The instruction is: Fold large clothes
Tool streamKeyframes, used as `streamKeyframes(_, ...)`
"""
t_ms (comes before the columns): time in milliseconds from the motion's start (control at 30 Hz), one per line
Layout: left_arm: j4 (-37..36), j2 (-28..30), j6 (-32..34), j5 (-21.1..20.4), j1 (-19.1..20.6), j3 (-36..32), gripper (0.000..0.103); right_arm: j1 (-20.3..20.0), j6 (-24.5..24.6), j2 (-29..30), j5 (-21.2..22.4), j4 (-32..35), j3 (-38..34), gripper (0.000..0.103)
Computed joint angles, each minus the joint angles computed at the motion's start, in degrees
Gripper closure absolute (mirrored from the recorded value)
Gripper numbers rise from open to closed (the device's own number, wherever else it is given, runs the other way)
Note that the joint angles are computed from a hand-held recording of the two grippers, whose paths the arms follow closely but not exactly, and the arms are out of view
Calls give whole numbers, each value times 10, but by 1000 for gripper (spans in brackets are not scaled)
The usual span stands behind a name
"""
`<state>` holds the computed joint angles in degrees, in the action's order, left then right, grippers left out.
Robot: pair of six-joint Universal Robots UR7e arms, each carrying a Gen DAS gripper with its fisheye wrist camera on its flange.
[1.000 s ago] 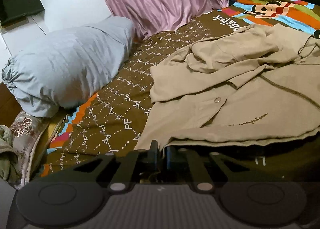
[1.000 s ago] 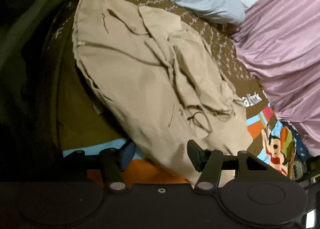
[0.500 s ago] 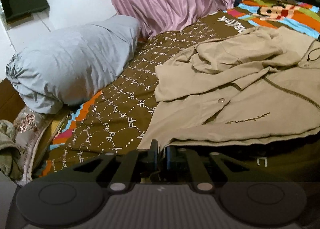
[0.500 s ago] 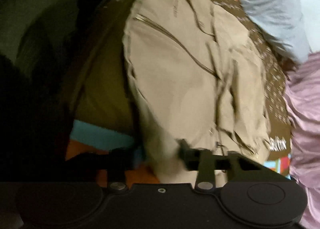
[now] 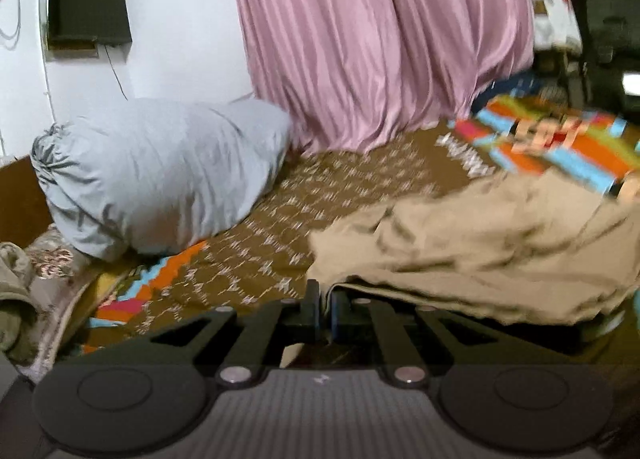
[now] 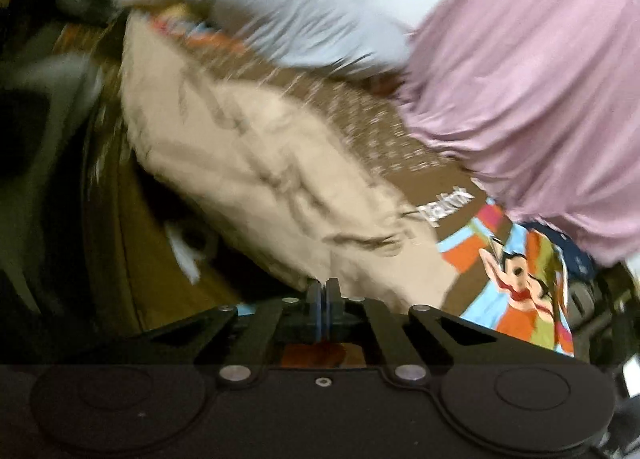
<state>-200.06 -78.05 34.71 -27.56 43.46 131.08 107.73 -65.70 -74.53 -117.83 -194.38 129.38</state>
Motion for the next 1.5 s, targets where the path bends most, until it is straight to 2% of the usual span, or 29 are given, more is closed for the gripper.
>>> streamKeyframes(133,62,-4,-44,-27,7,-23,96,16,58,-39,3,18,-12,103)
streamKeyframes(167,55,6,-33,-18,8,-28,96,10,74,-46,8,50,-20,103)
streamKeyframes(233,24,26,-2,-1,8,-32,96,-3,60,-41,7,66,-25,103)
streamKeyframes(300,26,28,-7,7,7,-29,96,-15,67,-38,-7,125,-39,90)
streamKeyframes(367,53,24,-32,13,11,-31,96,-28,100,-44,8,183,-44,71)
streamKeyframes(400,68,22,-49,16,14,-33,96,-33,115,-51,17,223,-48,68)
streamKeyframes(433,84,20,-66,17,17,-36,96,-35,121,-51,20,258,-53,60)
streamKeyframes(467,94,16,-78,16,18,-36,96,-33,115,-47,18,282,-54,50)
streamKeyframes(533,101,14,-86,12,21,-38,96,-29,88,-38,11,331,-60,39)
streamKeyframes(600,97,13,-83,11,21,-38,96,-22,59,-22,-10,353,-61,35)
streamKeyframes(633,97,12,-82,12,20,-37,96,-19,45,-12,-23,336,-56,35)
streamKeyframes(700,99,9,-82,12,20,-36,96,-14,7,20,-60,249,-44,43)
streamKeyframes(733,101,7,-83,13,18,-34,96,-11,-9,33,-74,204,-40,63)
streamKeyframes(767,103,5,-85,14,17,-32,96,-10,-22,44,-86,165,-39,89)
streamKeyframes(833,114,-9,-102,15,14,-24,96,-15,-2,38,-79,151,-40,99)
streamKeyframes(933,178,-71,-174,-4,0,-2,97,-10,28,2,-66,173,-29,101)
streamKeyframes(967,187,-85,-177,1,-5,2,97,-2,36,-11,-66,173,-22,101)
streamKeyframes(1033,205,-112,-178,4,-16,7,97,11,84,-46,-52,223,-25,101)
streamKeyframes(1133,262,-126,-208,-17,-9,-11,97,29,123,-69,-39,263,-44,101)
streamKeyframes(1200,214,-89,-163,-19,2,-31,96,30,110,-60,-36,247,-63,101)
streamKeyframes(1267,137,-35,-84,-15,14,-63,96,27,59,-32,-37,192,-82,101)
streamKeyframes(1367,57,41,4,-31,38,-129,96,13,-24,38,-49,114,-138,100)
streamKeyframes(1500,26,137,77,-55,81,-238,96,-11,-43,127,-52,79,-238,97)
